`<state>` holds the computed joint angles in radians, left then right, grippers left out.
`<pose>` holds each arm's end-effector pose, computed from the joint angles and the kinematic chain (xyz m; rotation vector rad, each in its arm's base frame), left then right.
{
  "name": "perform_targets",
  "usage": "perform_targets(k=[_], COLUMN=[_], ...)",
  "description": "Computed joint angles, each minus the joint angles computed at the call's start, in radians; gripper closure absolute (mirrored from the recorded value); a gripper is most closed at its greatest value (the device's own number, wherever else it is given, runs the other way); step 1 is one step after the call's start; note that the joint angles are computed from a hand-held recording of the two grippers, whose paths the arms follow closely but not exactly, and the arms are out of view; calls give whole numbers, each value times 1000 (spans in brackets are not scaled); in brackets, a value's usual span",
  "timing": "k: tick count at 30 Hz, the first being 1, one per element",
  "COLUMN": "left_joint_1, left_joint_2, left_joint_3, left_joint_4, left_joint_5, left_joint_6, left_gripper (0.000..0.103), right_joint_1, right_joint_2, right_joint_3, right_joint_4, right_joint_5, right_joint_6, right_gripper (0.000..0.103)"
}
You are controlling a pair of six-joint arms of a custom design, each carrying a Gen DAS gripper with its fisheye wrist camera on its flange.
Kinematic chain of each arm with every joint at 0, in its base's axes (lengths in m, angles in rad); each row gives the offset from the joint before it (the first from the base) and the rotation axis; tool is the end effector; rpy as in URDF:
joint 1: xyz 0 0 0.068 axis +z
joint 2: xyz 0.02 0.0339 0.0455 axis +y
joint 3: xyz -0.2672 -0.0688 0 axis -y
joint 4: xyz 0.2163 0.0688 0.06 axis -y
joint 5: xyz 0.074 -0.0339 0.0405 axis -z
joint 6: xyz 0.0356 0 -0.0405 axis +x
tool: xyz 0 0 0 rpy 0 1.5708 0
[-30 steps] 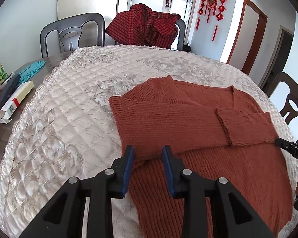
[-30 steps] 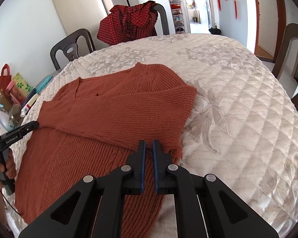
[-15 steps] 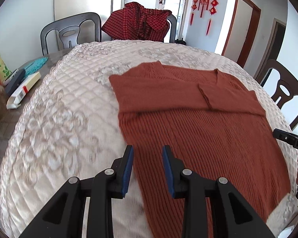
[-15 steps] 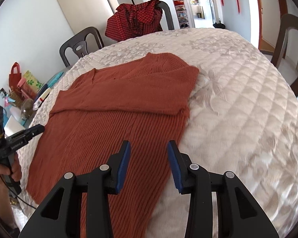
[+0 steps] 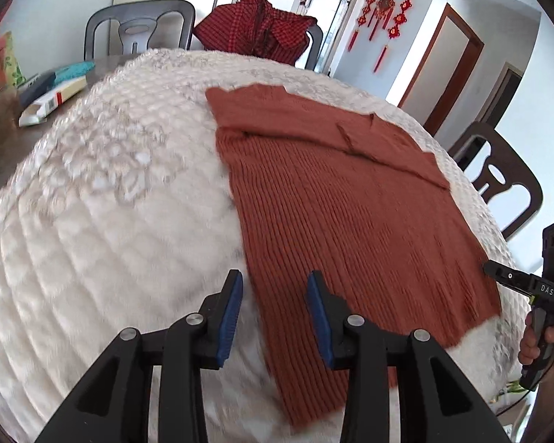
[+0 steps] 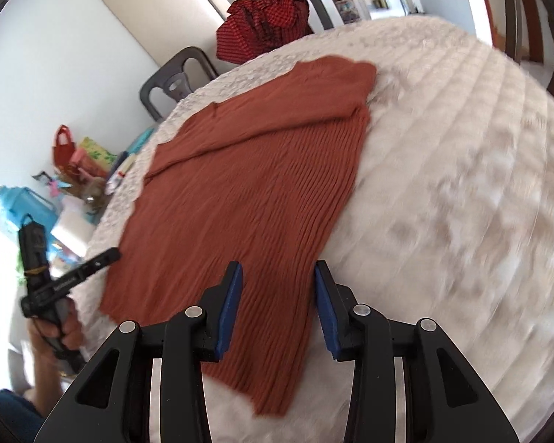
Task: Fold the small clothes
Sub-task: 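Open both grippers and lift them away from the folded sweater, then grasp the sweater hem with both grippers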
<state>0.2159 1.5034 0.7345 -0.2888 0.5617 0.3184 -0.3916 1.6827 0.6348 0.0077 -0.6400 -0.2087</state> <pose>0.2485 0.0351 0.1821 0.3119 2.4470 -0.5141 0.2500 -0.0802 0.1331 0.0040 2.4085 0.5667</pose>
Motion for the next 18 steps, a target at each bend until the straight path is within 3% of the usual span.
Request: perform_targets(k=[5, 11, 14, 16, 18], left_joint_1=[43, 38, 39, 47, 66], left_joint_2=[-69, -50, -18, -3, 7], left_joint_3=[-62, -64, -57, -49, -44], left_joint_4=[-44, -19, -4, -11, -26], left_joint_5=[59, 100, 120, 134, 163], left_joint_6=[31, -14, -36, -35, -36], left_gripper=[64, 68, 86, 92, 92], right_joint_1=[-55, -63, -45, -39, -43], right_joint_2=[-22, -2, 8, 15, 15], right_joint_3=[-43, -55, -51, -53, -60], right_joint_4=[-57, -51, -34, -20, -10], right_joint_5=[-89, -144, -133, -120, -117], right_joint_6=[-46, -43, -27, -17, -12], right_gripper=[63, 64, 82, 95, 95])
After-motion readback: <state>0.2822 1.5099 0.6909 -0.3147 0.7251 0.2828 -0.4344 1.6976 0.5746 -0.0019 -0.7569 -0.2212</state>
